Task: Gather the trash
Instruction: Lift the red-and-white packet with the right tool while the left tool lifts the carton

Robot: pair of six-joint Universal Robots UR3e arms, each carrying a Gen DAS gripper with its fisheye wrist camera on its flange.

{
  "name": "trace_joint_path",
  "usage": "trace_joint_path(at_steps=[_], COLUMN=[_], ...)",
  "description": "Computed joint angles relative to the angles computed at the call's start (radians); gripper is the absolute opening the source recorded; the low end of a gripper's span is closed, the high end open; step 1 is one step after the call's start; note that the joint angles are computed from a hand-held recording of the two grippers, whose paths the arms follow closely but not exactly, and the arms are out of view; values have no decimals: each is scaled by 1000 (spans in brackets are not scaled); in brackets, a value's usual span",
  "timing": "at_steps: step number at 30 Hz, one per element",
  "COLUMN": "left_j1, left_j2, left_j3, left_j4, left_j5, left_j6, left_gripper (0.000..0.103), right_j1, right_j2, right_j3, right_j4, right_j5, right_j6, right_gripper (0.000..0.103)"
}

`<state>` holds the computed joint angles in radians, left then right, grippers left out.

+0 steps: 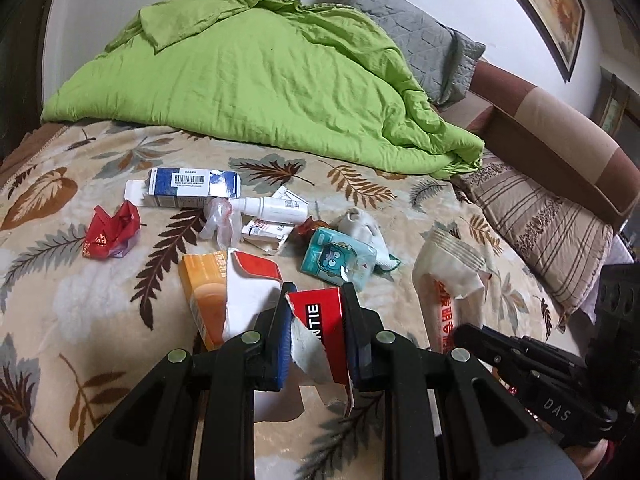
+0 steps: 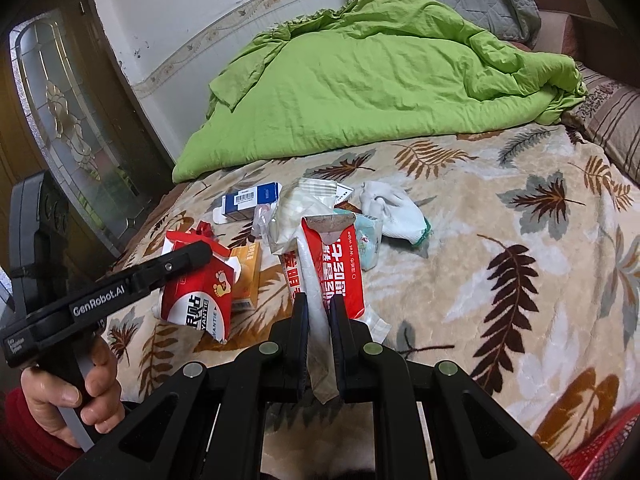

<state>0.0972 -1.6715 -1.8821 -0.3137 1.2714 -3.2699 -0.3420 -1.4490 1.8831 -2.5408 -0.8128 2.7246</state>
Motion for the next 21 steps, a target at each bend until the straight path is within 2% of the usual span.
trace_joint_path(at_steps=[9, 21], left_j1=[-44, -135], left_j2=[70, 111], left_j3=[-56, -75], left_j4=[19, 47], left_j5=[49, 232], left_j6=[5, 6], left_gripper=[21, 21], right_j1=[-18, -26], right_j2=[-63, -115], right_j3=[40, 62], right_j4=[34, 57], right_j5=[-4, 13], right_j6=[-17, -31], right_gripper=[11, 11])
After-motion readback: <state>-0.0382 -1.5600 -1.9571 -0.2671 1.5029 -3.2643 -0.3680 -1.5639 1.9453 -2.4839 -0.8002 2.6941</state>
